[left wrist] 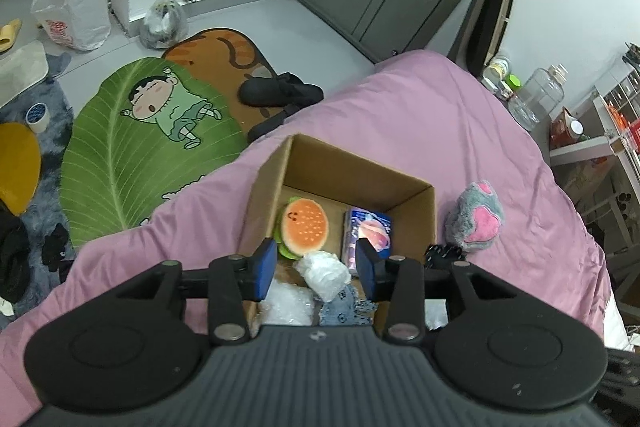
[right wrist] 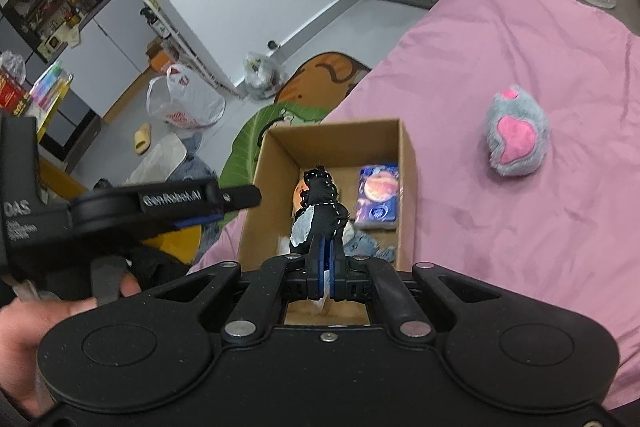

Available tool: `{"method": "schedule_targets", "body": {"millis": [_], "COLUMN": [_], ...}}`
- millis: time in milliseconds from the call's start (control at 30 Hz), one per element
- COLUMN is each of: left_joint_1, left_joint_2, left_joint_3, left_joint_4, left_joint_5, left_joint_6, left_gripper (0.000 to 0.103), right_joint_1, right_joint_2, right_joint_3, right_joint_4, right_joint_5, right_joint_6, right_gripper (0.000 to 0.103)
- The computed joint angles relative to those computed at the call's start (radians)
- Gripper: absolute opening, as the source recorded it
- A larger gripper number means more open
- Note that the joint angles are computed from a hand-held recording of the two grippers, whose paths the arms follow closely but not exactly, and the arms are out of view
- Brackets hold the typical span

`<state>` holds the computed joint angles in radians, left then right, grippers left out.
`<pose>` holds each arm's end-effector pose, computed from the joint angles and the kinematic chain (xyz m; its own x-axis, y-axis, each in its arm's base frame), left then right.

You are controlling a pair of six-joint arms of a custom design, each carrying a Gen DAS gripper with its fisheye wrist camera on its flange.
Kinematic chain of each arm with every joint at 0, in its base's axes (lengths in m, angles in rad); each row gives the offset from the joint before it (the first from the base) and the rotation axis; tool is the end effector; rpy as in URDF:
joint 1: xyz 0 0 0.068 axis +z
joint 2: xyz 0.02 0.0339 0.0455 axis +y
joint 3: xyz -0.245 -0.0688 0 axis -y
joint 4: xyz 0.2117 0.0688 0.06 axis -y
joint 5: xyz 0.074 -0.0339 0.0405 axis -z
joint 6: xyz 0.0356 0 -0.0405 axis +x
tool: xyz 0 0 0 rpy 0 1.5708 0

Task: Organize soft objects
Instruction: 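Open the left gripper over the box while the right gripper lowers and releases the bow, then withdraw both tools from the box toward the grey plush with pink heart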

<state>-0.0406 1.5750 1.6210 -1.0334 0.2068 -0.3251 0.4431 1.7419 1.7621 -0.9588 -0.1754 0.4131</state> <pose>0.2892 -0.0191 0.3373 -0.8390 -0.2788 -0.4673 -0.1216 0.9331 -0.3383 0.3014 0.1499 0.3312 -0.8744 0.0226 -0.4847 -0.1794 0.9131 0.3662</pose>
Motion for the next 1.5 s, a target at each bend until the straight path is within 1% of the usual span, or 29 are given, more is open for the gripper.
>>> {"method": "schedule_targets", "body": {"millis": [167,233,267,333,367,400,467,533,567,600,667,733,867,933,1133,1400,1500], "left_joint_1": [0.017,0.024,0.025,0.022,0.020,0.017,0.015,0.007,0.004,-0.001,-0.009,-0.020,-0.050,-0.064,-0.119,-0.186,-0.206], "left_joint_2": [-0.002,-0.011,-0.016,-0.020,-0.021,-0.022,-0.023,-0.029,-0.031,-0.033,-0.036,-0.034,-0.031,-0.028,-0.009,0.018,0.035], "left_joint_3": [0.033,0.039,0.044,0.054,0.062,0.070,0.084,0.089,0.091,0.096,0.104,0.121,0.149,0.160,0.206,0.253,0.276], "left_joint_4": [-0.052,-0.063,-0.071,-0.088,-0.101,-0.111,-0.127,-0.133,-0.136,-0.140,-0.151,-0.167,-0.190,-0.199,-0.226,-0.251,-0.261], "left_joint_5": [-0.010,-0.009,-0.012,-0.019,-0.023,-0.026,-0.031,-0.043,-0.049,-0.058,-0.068,-0.079,-0.112,-0.129,-0.193,-0.228,-0.237], "left_joint_6": [0.015,0.020,0.021,0.025,0.031,0.035,0.037,0.028,0.026,0.024,0.021,0.021,0.012,0.003,-0.024,-0.059,-0.074], "left_gripper": [0.043,0.044,0.047,0.054,0.057,0.059,0.068,0.074,0.077,0.078,0.081,0.083,0.085,0.085,0.087,0.087,0.087], "right_joint_1": [0.014,0.021,0.023,0.027,0.029,0.028,0.023,0.019,0.015,0.010,-0.003,-0.017,-0.050,-0.065,-0.116,-0.191,-0.220], "right_joint_2": [-0.005,-0.003,-0.001,-0.008,-0.014,-0.022,-0.037,-0.052,-0.058,-0.064,-0.079,-0.090,-0.101,-0.105,-0.124,-0.142,-0.147], "right_joint_3": [-0.034,-0.038,-0.036,-0.047,-0.055,-0.064,-0.074,-0.078,-0.080,-0.083,-0.089,-0.091,-0.084,-0.080,-0.090,-0.107,-0.118], "right_joint_4": [0.011,-0.002,-0.014,-0.023,-0.022,-0.018,-0.016,-0.016,-0.013,-0.009,-0.006,-0.005,-0.001,-0.001,0.013,0.035,0.046], "right_joint_5": [-0.010,-0.007,-0.009,-0.001,0.004,0.003,-0.003,0.000,0.001,0.000,-0.007,-0.012,-0.020,-0.026,-0.041,-0.074,-0.089], "right_joint_6": [0.005,-0.005,-0.010,0.002,0.005,0.004,0.006,0.004,0.002,-0.001,-0.008,-0.011,-0.031,-0.041,-0.060,-0.081,-0.088], "right_gripper": [0.003,0.007,0.009,0.018,0.025,0.027,0.030,0.036,0.040,0.042,0.042,0.043,0.050,0.051,0.059,0.072,0.073]}}
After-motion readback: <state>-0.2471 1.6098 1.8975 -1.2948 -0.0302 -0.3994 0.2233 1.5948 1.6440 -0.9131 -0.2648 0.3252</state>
